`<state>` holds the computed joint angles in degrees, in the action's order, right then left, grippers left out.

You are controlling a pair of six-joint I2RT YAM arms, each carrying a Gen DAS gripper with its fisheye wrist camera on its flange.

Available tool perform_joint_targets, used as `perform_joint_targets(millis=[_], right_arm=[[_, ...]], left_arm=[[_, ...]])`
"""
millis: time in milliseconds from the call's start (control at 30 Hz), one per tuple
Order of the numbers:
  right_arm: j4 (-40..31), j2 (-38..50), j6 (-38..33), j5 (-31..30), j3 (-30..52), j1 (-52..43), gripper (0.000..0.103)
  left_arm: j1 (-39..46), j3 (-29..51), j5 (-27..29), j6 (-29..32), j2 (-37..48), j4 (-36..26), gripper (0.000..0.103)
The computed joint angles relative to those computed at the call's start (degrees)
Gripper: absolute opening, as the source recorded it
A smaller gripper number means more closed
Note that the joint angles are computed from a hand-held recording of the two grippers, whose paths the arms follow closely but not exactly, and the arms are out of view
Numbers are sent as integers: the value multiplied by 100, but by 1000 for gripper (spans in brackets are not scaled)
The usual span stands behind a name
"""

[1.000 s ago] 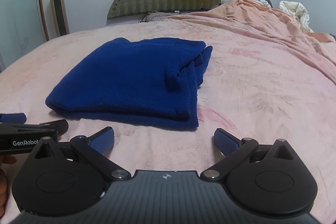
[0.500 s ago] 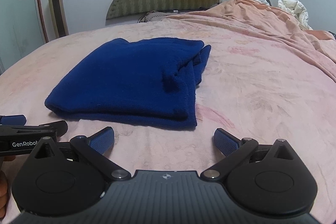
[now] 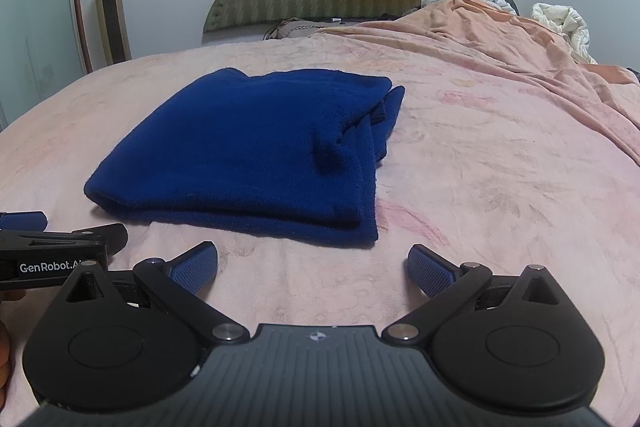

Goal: Fold small clothes

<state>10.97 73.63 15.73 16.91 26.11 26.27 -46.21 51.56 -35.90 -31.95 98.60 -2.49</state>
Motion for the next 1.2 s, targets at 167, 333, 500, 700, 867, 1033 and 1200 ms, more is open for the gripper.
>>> perform_joint_targets(millis=[167, 333, 500, 700, 867, 1033, 1200], right_arm=[[16, 6, 6, -7, -3, -3, 103], [20, -6, 12, 4, -10, 11, 103], [-18, -13, 33, 70, 11, 70, 103], [-45, -27, 18, 144, 19, 116, 103], [-63, -19, 1, 189, 24, 144, 103], [-128, 14, 31, 246, 72, 150, 103], [-124, 24, 26, 232, 77, 118, 103]], left_arm=[[1, -2, 1, 0, -2, 0, 102], [4, -10, 16, 0, -8, 12, 102], [19, -33, 14, 5, -18, 23, 102], [18, -32, 21, -2, -18, 23, 102], [12, -26, 10, 0, -11, 15, 102], [13, -41, 3, -5, -13, 25, 102], [16, -34, 7, -4, -12, 19, 102]])
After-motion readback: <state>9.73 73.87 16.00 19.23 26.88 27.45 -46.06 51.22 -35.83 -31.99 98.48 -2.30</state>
